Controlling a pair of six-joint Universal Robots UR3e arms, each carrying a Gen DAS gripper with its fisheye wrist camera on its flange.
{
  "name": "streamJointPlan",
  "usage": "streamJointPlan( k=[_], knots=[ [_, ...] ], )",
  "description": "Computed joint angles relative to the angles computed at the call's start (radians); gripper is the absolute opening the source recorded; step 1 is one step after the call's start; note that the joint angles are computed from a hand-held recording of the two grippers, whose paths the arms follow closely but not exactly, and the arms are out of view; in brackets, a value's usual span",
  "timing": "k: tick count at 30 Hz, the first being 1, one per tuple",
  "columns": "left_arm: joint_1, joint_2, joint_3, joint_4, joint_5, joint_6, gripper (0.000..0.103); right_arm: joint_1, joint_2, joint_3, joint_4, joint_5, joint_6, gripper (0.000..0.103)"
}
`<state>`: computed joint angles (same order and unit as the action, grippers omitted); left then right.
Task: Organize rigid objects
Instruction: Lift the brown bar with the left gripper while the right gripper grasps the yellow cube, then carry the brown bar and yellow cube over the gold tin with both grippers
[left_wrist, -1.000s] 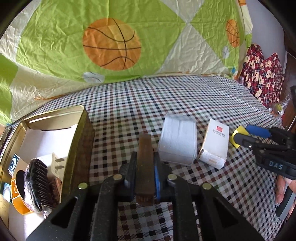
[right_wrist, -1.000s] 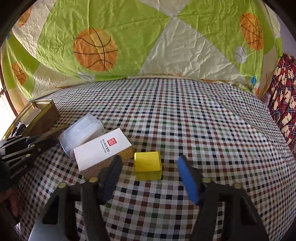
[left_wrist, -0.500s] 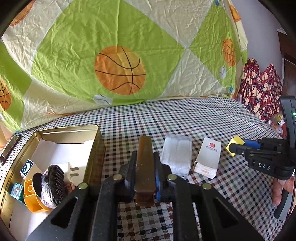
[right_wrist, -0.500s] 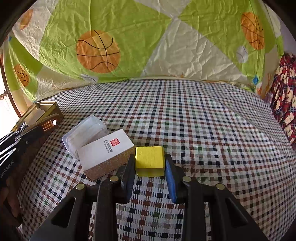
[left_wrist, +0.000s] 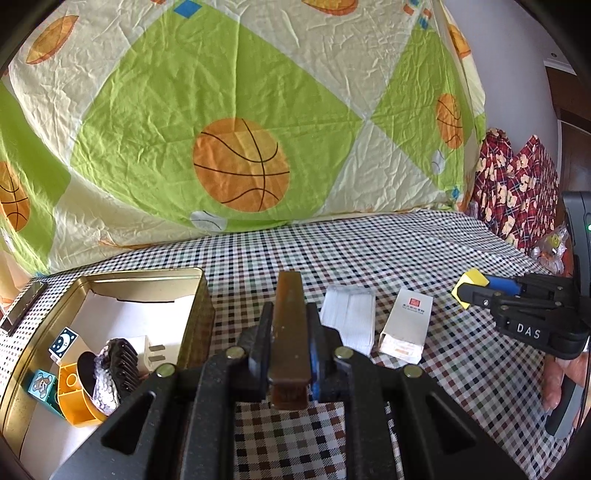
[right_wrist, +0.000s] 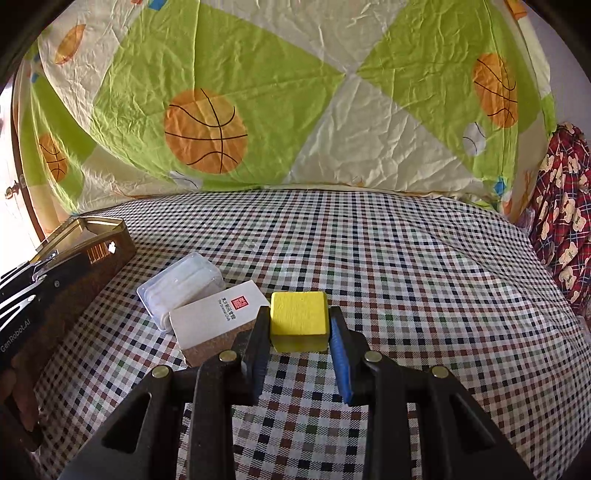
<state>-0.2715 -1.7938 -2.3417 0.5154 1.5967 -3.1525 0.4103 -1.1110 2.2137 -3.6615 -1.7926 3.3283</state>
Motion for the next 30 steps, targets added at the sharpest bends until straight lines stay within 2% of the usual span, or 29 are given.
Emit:
streamJointPlan(
  k=[21,30],
  knots=[
    [-0.02,-0.005,-0.074,0.17,0.044,-0.014,0.014,0.029,0.029,0.044,-0.17,-0.042,-0.014,0.032],
    [-0.032,-0.008,-0.083,0.201,0.07,-0.024,0.014,0.036,0.043,0.06,-0.236,-0.052,-0.022,0.033]
  ],
)
